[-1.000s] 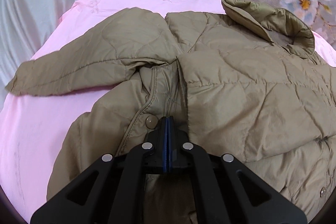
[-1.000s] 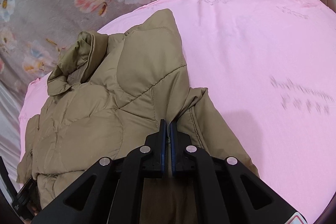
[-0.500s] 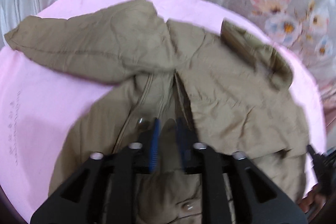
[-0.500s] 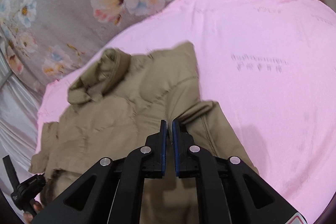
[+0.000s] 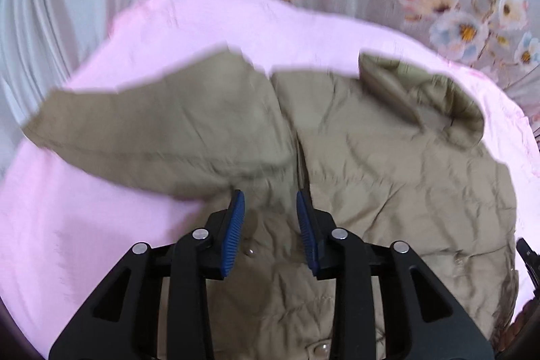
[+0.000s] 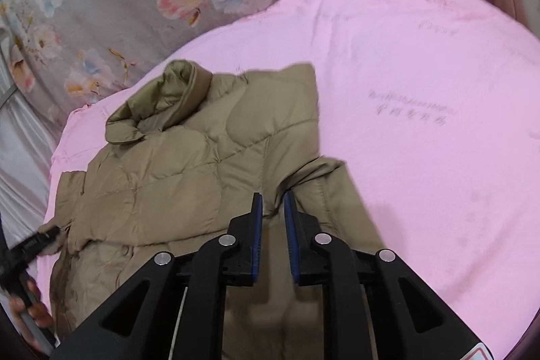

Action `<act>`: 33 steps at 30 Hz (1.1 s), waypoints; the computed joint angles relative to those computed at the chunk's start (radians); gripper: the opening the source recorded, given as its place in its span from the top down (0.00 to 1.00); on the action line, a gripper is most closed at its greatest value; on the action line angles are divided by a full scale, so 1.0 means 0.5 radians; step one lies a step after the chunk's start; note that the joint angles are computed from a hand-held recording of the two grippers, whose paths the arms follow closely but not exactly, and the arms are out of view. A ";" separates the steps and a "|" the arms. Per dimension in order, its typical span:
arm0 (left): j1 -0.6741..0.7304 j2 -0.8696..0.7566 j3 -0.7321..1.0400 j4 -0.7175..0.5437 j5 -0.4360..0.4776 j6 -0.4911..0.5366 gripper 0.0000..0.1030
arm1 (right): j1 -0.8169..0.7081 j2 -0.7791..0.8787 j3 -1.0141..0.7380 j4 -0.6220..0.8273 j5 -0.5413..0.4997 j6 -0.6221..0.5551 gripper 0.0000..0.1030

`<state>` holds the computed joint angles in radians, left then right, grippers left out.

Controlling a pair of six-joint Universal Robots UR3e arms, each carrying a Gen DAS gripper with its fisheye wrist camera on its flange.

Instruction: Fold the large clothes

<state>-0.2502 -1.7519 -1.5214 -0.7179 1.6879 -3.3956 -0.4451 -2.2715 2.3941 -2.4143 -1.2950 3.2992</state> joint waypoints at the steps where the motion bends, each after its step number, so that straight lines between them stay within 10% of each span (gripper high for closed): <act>1: -0.027 0.010 0.047 -0.011 0.048 0.003 0.66 | 0.026 -0.046 -0.037 0.019 -0.050 -0.002 0.78; 10: -0.378 -0.710 0.750 -0.025 0.354 0.054 0.39 | 0.753 0.974 -0.560 -0.557 -0.626 0.173 0.65; 14: -0.337 -0.769 0.460 0.269 0.318 -0.015 0.28 | 0.847 1.318 -0.497 -0.755 -0.759 0.182 0.64; 33: -0.346 -0.579 0.079 0.421 0.340 -0.133 0.16 | 0.845 1.215 -0.389 -0.743 -0.765 0.231 0.63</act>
<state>-0.4230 -2.0412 -1.4821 -0.5073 1.8580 -3.4622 -0.0227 -1.6638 2.1994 -2.7856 -1.6776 3.4147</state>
